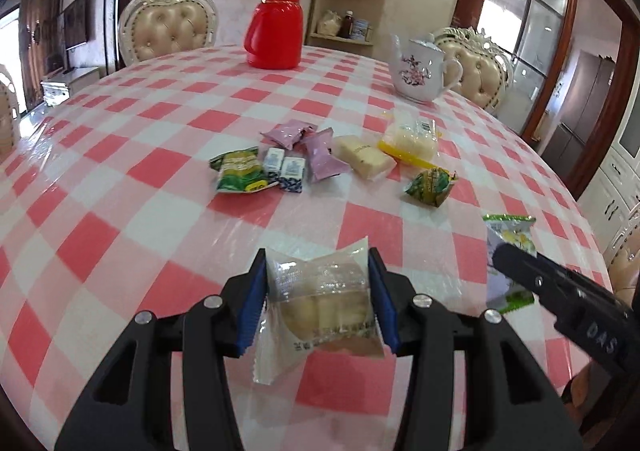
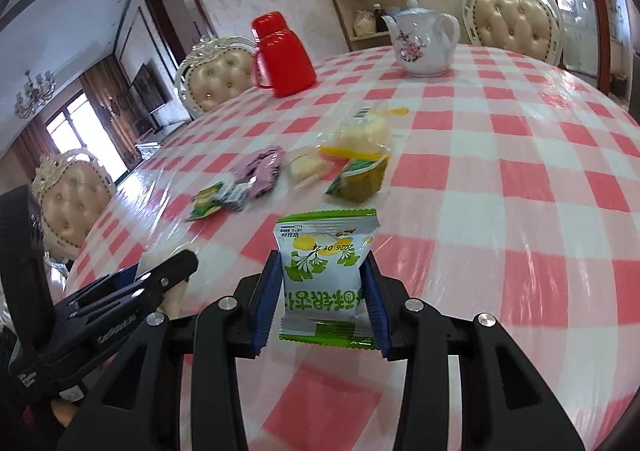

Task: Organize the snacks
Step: 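Carry both snacks to the clear box and open both grippers to drop them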

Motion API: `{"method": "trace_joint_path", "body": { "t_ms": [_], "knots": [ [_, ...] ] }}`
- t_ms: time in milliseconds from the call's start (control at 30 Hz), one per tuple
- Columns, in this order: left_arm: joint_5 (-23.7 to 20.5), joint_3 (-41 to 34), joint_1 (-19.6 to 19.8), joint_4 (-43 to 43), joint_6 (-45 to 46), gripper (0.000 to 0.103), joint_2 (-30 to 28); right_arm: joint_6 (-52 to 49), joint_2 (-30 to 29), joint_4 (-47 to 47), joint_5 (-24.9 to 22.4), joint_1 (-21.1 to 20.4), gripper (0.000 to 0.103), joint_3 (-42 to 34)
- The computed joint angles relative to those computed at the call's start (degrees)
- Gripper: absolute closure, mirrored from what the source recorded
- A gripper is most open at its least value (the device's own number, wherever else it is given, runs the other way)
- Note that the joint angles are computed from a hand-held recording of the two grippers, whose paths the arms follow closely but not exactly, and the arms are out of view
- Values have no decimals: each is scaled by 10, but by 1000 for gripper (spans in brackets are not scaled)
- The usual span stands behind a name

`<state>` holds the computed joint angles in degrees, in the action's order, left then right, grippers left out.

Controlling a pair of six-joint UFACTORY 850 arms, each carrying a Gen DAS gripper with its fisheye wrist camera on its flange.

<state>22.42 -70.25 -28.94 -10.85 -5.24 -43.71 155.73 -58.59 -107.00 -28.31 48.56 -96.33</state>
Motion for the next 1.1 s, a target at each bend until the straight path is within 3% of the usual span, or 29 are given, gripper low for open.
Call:
{"method": "trace_joint_path", "body": {
  "t_ms": [633, 1100],
  "knots": [
    [139, 171, -13, -28, -21, 54, 102, 207, 27, -134, -32, 57, 63, 63],
    [188, 288, -26, -130, 74, 54, 189, 132, 22, -104, -22, 100, 63, 31]
  ]
}}
